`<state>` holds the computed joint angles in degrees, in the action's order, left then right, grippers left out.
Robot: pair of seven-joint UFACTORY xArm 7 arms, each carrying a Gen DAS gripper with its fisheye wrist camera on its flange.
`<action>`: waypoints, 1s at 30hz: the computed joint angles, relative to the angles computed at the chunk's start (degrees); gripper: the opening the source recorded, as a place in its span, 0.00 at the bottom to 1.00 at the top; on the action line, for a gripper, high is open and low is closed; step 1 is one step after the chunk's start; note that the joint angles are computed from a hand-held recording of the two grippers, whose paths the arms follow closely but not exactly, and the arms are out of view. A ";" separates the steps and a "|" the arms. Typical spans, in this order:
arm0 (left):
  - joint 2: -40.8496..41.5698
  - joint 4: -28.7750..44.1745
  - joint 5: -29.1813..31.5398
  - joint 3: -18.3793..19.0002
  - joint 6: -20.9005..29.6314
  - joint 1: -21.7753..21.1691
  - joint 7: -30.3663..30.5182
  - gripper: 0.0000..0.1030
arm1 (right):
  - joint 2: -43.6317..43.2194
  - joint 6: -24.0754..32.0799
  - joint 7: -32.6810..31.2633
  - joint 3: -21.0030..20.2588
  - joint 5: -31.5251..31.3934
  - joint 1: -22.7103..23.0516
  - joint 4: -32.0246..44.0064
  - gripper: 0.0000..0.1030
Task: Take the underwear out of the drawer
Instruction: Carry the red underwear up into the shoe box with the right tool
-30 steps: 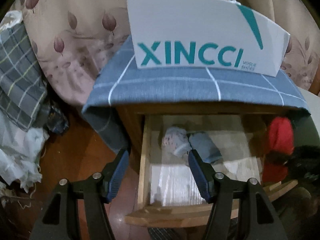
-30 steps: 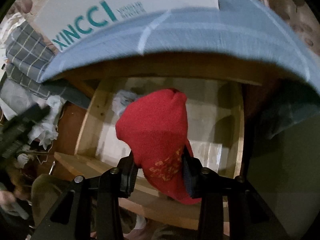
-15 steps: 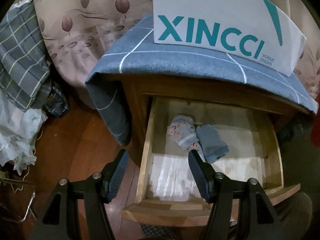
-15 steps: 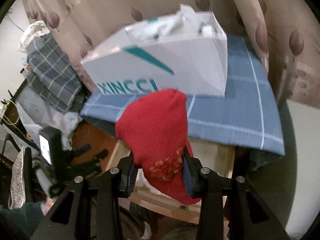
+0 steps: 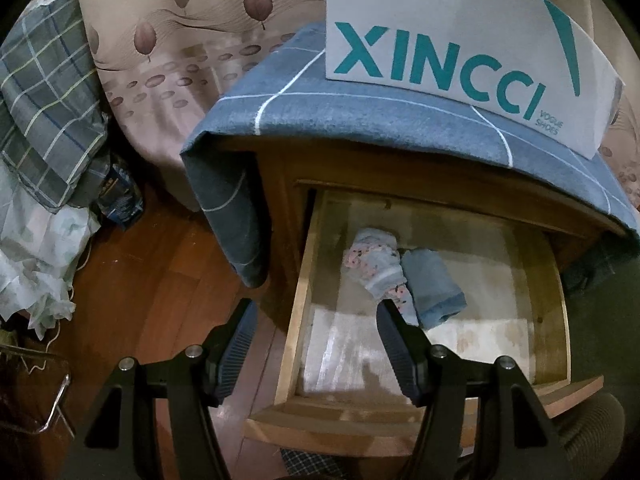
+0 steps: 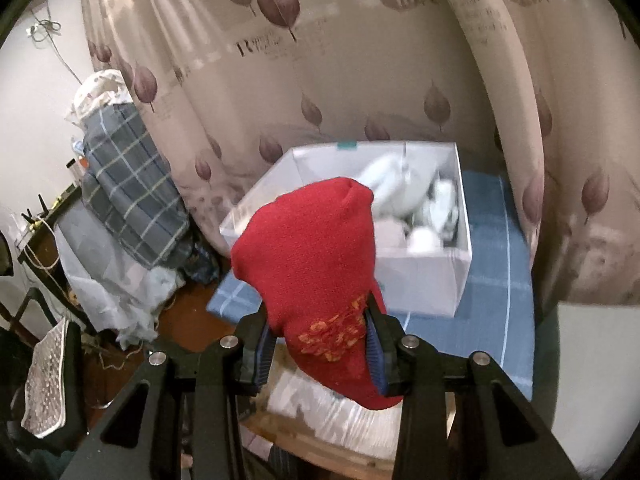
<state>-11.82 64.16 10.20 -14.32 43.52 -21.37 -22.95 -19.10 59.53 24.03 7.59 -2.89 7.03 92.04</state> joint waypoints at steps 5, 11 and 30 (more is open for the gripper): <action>-0.43 -0.73 -1.47 0.70 -0.94 0.42 -0.82 0.62 | 5.60 1.51 0.42 0.29 -2.19 -0.55 9.20 0.35; -0.92 -1.49 -3.71 1.36 -1.90 0.92 -0.92 0.62 | 13.33 4.50 1.08 -0.87 -5.20 -0.66 20.02 0.35; -2.09 -3.38 -7.68 2.41 -4.24 1.76 -0.21 0.62 | 31.78 15.69 1.87 -6.58 -5.11 0.25 35.06 0.36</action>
